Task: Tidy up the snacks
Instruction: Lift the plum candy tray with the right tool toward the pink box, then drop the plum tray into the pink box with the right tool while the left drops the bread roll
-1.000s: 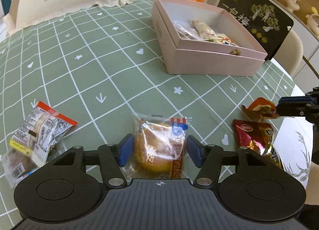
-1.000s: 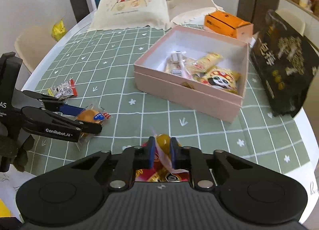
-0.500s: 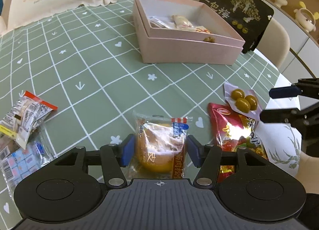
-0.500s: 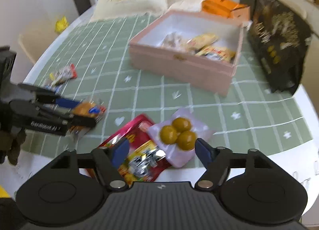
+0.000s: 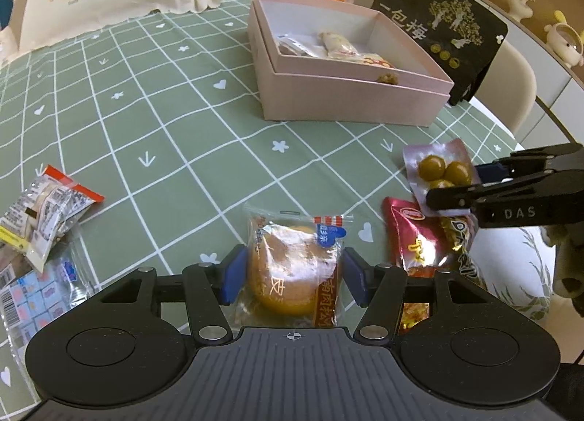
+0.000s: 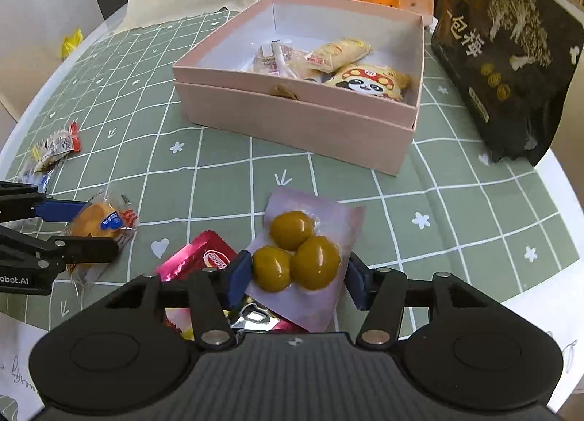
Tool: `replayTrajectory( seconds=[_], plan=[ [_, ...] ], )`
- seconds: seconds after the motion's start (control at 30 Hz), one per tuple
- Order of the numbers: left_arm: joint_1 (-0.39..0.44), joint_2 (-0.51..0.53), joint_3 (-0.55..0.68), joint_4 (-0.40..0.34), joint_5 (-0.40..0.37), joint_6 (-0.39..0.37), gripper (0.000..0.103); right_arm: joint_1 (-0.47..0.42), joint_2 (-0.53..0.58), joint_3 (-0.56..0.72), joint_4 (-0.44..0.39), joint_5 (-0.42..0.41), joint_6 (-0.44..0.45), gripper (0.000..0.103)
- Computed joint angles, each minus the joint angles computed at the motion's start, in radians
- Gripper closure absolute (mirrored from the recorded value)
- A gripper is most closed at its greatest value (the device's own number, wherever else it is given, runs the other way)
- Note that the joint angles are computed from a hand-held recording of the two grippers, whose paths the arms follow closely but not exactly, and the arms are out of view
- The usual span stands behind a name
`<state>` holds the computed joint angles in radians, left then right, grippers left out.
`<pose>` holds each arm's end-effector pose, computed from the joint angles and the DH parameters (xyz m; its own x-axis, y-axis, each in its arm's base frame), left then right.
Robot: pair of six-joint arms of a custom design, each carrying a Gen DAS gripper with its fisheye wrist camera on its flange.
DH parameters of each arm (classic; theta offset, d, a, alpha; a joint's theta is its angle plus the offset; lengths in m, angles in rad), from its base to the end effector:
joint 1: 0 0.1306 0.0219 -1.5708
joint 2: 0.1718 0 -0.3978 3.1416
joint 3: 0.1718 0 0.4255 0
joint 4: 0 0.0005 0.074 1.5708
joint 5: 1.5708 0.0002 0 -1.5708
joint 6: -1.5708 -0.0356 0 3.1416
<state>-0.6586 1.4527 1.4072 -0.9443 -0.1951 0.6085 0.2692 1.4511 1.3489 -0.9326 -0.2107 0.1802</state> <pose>0.4214 -0.3180 0.4173 -0.8375 -0.0610 -0.5430 0.0457 0.9825 -0.1808 0.5007 0.1453 0.3908 -0.7503 -0.3888 -0.5347 -0.5057 0.8585 0.0854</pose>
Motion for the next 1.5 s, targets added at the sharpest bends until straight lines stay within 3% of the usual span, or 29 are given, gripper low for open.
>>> replayTrajectory(
  seconds=[0.1, 0.13, 0.67, 0.8, 0.93, 1.03, 1.1, 1.13, 1.17, 1.27, 1.3, 1.4, 1.5],
  plan=[
    [-0.001, -0.001, -0.003, 0.004, -0.003, 0.002, 0.041, 0.0, -0.004, 0.002, 0.004, 0.009, -0.009, 0.067],
    [0.0, -0.002, -0.004, 0.005, -0.002, 0.005, 0.041, -0.005, -0.005, 0.007, -0.007, -0.006, -0.013, 0.086],
    [-0.009, 0.007, 0.02, -0.013, -0.014, 0.024, 0.042, -0.061, -0.103, 0.028, -0.041, -0.153, -0.039, 0.088],
    [0.005, -0.016, 0.073, 0.044, -0.012, -0.011, 0.042, -0.076, -0.125, 0.038, -0.054, -0.183, -0.055, 0.088],
    [0.054, 0.031, 0.23, 0.157, 0.01, -0.11, 0.041, -0.091, -0.147, 0.049, -0.044, -0.209, -0.081, 0.088],
    [0.108, 0.166, 0.411, 0.174, 0.103, -0.162, 0.039, -0.094, -0.156, 0.051, -0.029, -0.205, -0.095, 0.088],
    [0.143, 0.3, 0.556, 0.088, 0.169, -0.155, 0.042, -0.094, -0.157, 0.05, -0.026, -0.191, -0.107, 0.088],
    [0.148, 0.338, 0.589, 0.07, 0.163, -0.136, 0.045, -0.095, -0.158, 0.05, -0.025, -0.185, -0.112, 0.088],
    [0.151, 0.342, 0.575, 0.102, 0.153, -0.108, 0.045, -0.097, -0.16, 0.049, -0.024, -0.181, -0.115, 0.088],
    [0.154, 0.244, 0.393, 0.33, 0.159, 0.007, 0.045, -0.111, -0.168, 0.051, -0.021, -0.169, -0.127, 0.088],
    [0.158, 0.215, 0.353, 0.347, 0.156, 0.01, 0.045, -0.118, -0.168, 0.054, -0.016, -0.171, -0.132, 0.088],
    [0.163, 0.154, 0.282, 0.262, 0.082, -0.019, 0.045, -0.131, -0.127, 0.112, -0.003, -0.207, -0.152, 0.088],
    [0.185, 0.065, 0.158, 0.213, 0.02, 0.043, 0.045, -0.119, -0.045, 0.208, 0.077, -0.265, -0.2, 0.088]
  ],
)
